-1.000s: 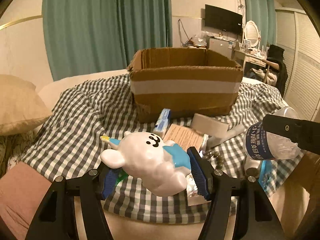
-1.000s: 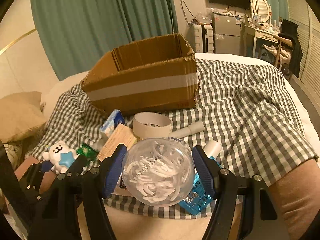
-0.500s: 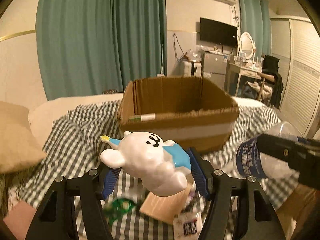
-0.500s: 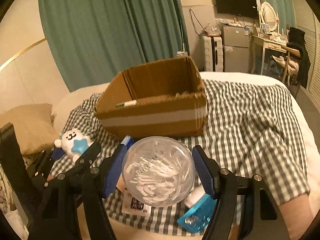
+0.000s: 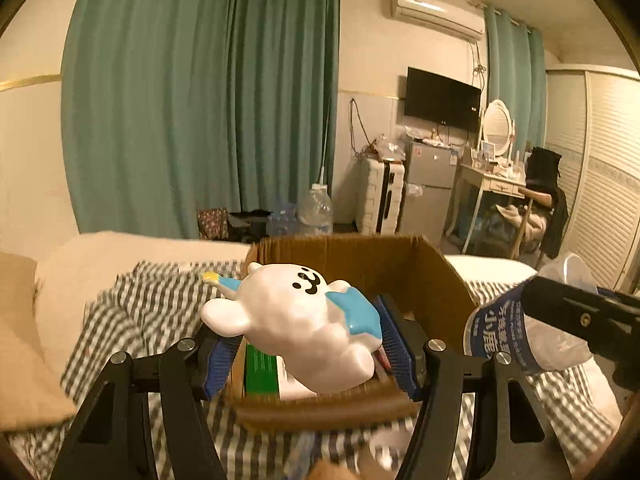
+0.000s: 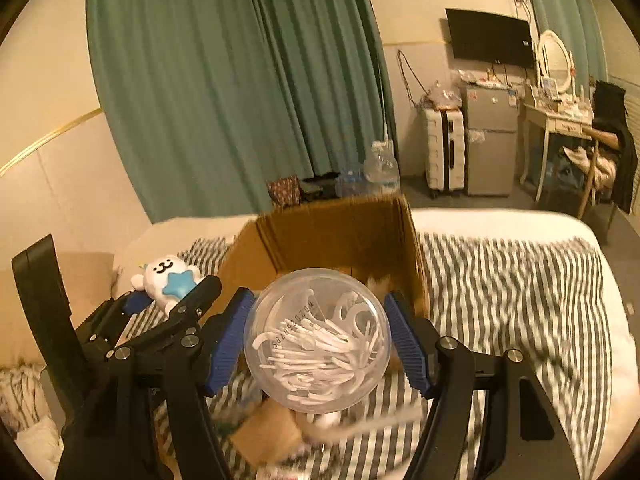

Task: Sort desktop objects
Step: 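Open both tools to drop the figurine and jar into the box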

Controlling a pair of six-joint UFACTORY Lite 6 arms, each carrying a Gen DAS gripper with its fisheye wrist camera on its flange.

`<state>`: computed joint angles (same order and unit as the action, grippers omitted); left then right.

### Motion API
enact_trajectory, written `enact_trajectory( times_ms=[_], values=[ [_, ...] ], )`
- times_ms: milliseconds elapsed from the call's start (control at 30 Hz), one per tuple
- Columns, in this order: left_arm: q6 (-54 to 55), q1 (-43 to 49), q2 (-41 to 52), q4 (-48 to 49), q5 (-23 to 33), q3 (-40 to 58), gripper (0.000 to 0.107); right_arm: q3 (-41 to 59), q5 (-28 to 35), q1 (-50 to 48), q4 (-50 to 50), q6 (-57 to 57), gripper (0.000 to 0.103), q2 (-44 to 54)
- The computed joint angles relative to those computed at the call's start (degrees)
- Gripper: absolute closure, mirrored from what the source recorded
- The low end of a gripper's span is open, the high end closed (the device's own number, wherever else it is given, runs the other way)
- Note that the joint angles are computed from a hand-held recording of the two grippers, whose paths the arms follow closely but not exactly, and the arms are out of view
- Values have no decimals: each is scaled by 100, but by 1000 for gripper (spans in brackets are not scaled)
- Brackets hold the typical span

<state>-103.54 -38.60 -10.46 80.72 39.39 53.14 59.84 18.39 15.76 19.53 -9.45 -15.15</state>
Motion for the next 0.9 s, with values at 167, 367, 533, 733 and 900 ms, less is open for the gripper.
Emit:
enact_trajectory(
  times_ms=[167,367,533,733,900],
  values=[
    [132,795,708,230,-667,636,41,1221,-128,-142,442,-666,36,1446],
    [157,1691,2060,333,-1569,1667,41,2689,204,-575,1594,-1792,36,3268],
    [675,2027,3122,-124,-1933,2588,41,3967,499,-768,1596,-1630,36,4678],
    [1773,2116,3318,-1224,-2139,2886,41,4332,561,-810,1847,-1795,36,5137],
    [2239,1872,3443,-1710,-1643,3131,18,3812,373,-803,1909,-1890,33,4623]
  ],
)
